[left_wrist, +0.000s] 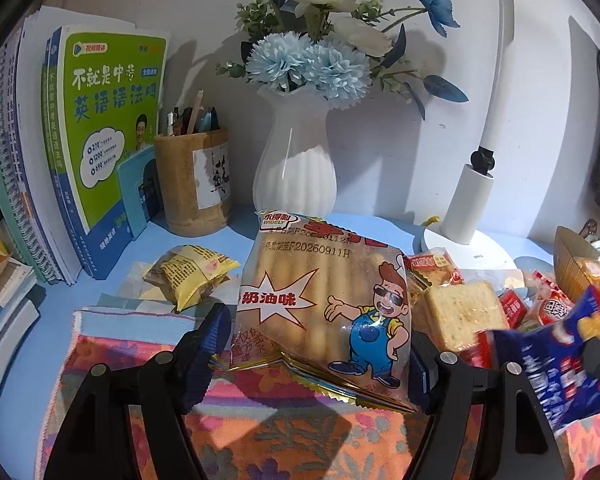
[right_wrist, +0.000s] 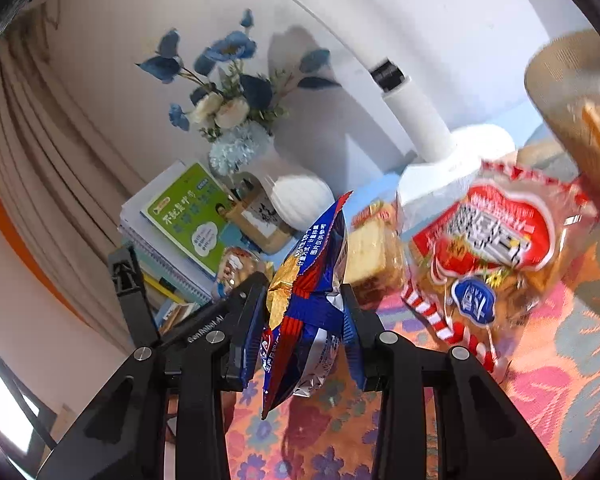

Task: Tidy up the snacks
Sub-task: 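Carry both bags over the amber bowl and open both tools to drop them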

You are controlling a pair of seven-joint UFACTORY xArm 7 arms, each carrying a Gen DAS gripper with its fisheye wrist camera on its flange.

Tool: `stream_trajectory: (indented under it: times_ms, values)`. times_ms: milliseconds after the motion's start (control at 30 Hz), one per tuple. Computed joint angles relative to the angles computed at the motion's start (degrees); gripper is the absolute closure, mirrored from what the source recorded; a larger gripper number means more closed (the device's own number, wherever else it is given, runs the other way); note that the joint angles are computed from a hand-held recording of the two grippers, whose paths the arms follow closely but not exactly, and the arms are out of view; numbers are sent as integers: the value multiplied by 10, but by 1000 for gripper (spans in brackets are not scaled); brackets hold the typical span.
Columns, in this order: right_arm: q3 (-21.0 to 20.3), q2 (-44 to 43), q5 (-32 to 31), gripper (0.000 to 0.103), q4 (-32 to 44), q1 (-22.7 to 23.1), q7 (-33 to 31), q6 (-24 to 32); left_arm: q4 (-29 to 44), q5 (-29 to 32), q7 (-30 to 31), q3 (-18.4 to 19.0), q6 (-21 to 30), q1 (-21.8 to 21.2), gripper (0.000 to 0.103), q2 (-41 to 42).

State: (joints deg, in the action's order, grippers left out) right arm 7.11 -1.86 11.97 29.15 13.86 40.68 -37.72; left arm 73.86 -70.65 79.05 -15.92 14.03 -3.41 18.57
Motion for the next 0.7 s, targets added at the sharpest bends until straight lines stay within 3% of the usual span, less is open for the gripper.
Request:
stream_trajectory:
  times_ms: [100, 167, 233, 300, 400, 467, 600, 667, 700]
  values:
    - [-15, -14, -57, 69, -1, -11, 47, 18, -15, 87, -117, 26, 13, -24, 30, -33]
    - [-4, -57, -35, 69, -5, -25, 23, 45, -15, 103, -140, 19, 0, -34, 37, -59]
    - [-43, -99, -76, 69, -14, -16, 50, 35, -9, 159, -208, 27, -6, -60, 38, -81]
    - [-73, -152, -122, 69, -17, -31, 74, 60, 3, 227, -289, 33, 8, -85, 38, -99]
    - [-89, -229, -127, 69, -23, -69, 31, 119, 30, 214, -293, 15, 59, -98, 38, -111]
    - [-115, -279, -128, 69, -39, -82, 15, 159, 36, 221, -289, 5, 55, -124, 38, -115]
    - [-140, -380, -100, 68, -110, -123, -10, 186, 58, 233, -298, -10, 84, -166, 38, -100]
    - [-158, -429, -88, 66, -146, -136, -23, 218, 68, 266, -323, -17, 93, -192, 38, -83]
    - [-167, -446, -84, 55, -152, -135, -31, 249, 78, 292, -334, -19, 110, -203, 34, -71]
